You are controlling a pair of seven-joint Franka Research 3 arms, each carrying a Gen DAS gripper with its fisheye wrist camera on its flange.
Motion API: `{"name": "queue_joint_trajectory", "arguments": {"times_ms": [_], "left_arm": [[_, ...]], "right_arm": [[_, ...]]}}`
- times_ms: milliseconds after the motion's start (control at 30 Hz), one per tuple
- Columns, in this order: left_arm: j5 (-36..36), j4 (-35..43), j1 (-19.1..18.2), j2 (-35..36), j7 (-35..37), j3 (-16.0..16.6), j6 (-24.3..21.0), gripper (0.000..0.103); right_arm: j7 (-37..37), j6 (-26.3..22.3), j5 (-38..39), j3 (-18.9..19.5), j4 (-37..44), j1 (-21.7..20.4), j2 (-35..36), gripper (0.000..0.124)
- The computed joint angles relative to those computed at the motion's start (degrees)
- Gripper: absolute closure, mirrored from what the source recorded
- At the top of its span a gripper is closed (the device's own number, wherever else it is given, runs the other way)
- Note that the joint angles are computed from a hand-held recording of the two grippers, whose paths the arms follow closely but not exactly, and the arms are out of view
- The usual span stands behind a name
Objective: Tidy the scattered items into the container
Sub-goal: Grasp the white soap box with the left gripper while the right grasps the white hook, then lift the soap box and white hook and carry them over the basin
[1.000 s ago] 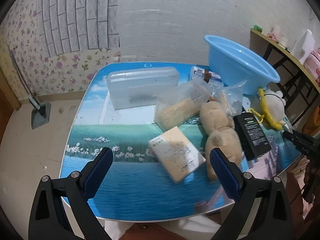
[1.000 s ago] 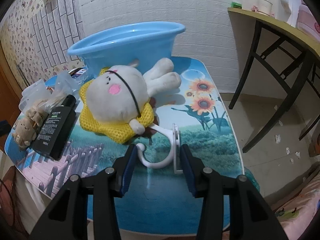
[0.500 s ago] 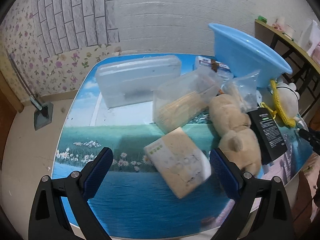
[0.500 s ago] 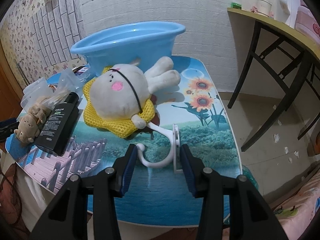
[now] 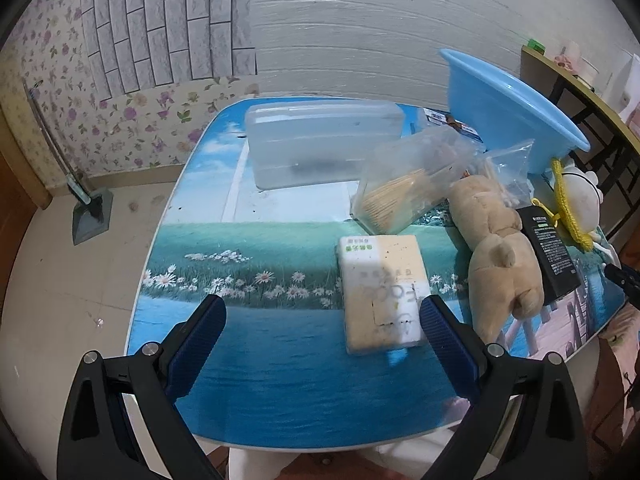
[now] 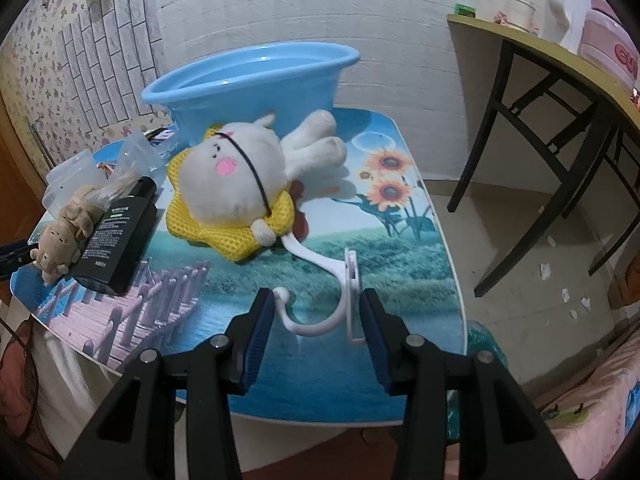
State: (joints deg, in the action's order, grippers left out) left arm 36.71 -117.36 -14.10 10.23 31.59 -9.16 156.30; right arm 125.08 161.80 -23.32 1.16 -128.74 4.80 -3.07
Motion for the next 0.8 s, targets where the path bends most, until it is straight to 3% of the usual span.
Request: {"name": "queue_joint_trajectory", "arguments": {"times_ms": [333,400,567,800], "left_arm": [[-0.9,4.5,-1.6,4.5,4.0,-0.2,-0.7,0.006],[0.8,5.2,-2.5,5.0,3.6,0.5,-1.1,0.013],[1.4,4.9,-2.5,4.6,3.7,0.9,0.7,0.056],[4.0,4.3,-3.1,3.5,0.4,1.7,0.4,0.056]], "right_arm": [[1.0,-0.6,0.0,-0.2,0.4,0.3,0.6,0.08],[1.1,-0.6,-0.3,-0.2,0.4,0.3,0.6,0.079],[3.2,-1.7,-3.4,-0.4,1.6,0.4,1.5,0.072],[2.6,-0.1,-3.0,-1.1,1.2,0.8,1.6,0.078]]}}
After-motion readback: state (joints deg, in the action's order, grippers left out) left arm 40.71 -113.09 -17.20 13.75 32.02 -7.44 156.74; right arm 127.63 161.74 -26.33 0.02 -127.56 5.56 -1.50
